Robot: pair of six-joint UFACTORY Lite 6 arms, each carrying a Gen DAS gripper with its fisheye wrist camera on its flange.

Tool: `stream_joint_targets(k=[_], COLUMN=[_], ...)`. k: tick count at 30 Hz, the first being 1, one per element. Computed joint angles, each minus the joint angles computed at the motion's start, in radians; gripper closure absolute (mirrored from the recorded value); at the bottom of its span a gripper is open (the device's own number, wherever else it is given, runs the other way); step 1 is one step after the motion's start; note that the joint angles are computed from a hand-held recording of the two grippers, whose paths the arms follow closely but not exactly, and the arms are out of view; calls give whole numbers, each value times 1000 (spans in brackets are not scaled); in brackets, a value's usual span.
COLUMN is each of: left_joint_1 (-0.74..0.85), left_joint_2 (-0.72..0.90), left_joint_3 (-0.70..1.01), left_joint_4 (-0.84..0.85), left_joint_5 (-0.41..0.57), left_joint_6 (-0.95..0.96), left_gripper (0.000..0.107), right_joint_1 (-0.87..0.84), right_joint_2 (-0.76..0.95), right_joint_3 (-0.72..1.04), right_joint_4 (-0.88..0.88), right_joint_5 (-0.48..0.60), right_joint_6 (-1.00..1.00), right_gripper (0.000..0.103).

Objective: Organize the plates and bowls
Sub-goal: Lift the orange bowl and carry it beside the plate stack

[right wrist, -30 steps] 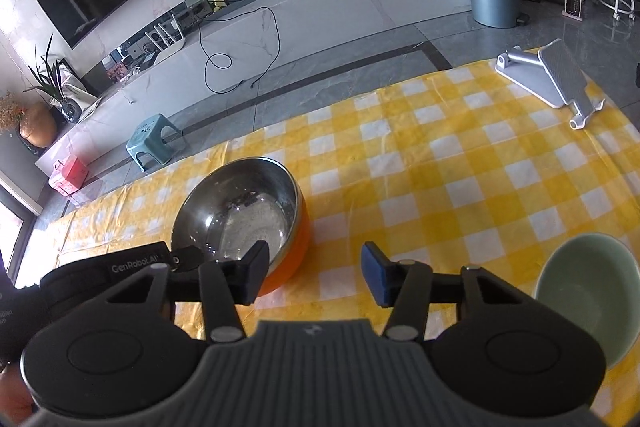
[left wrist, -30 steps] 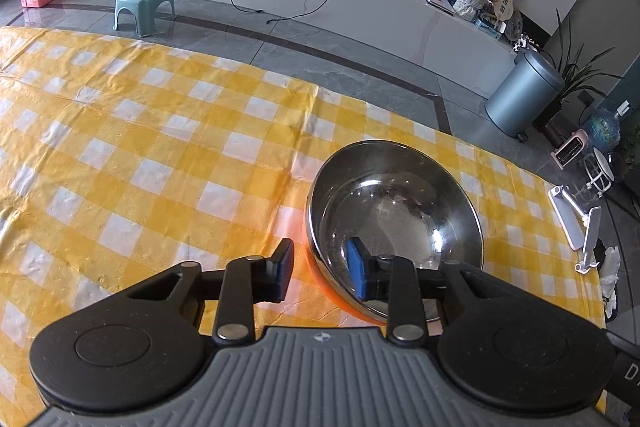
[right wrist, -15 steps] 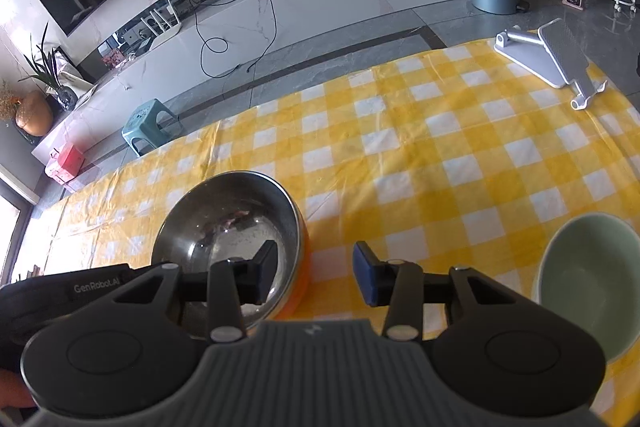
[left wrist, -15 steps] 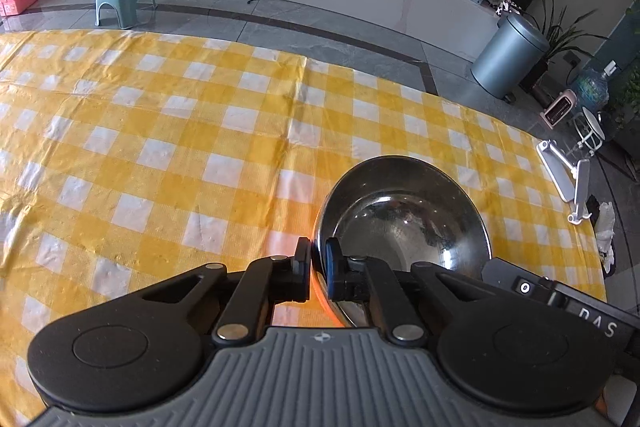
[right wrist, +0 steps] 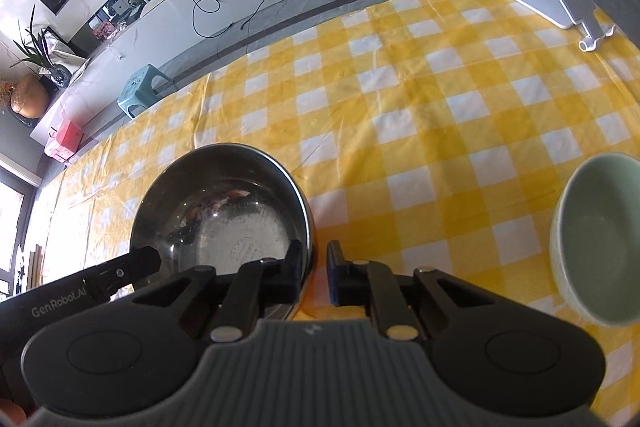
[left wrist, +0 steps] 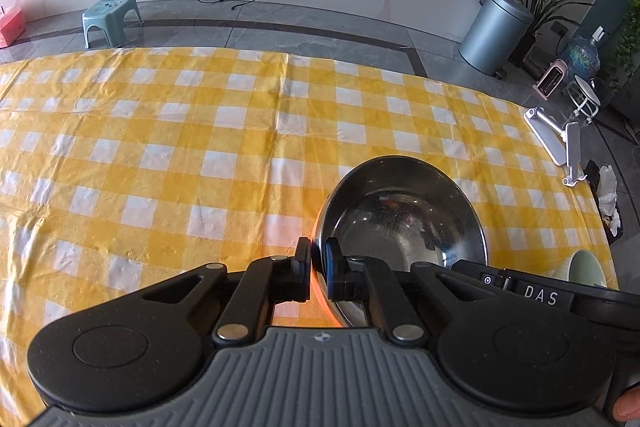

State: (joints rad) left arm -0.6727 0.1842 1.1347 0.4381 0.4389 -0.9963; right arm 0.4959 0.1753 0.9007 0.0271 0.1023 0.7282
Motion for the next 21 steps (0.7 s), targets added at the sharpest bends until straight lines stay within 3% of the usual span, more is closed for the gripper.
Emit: stream_joint_targets(k=[3, 9, 16, 21], left_joint_1=[-5, -35, -145, -321], left_joint_2=[-5, -80, -245, -408], left_joint_3=[-3, -37, -88, -178], left_joint_4=[0, -11, 17, 141], left_joint_5=[9, 59, 214, 344], left_joint_6=[-13, -43, -119, -357], left_gripper=[100, 100, 100, 99], right_joint_1=[-1, 36, 133, 271], right_joint_2=[-1, -79, -310, -497], right_joint_3=[3, -44, -194, -279], right_joint_4=[46, -279, -494, -695], right_joint_5=[8, 24, 72, 188], right_joint_6=[-48, 291, 573, 850], right_gripper=[98, 98, 98, 98])
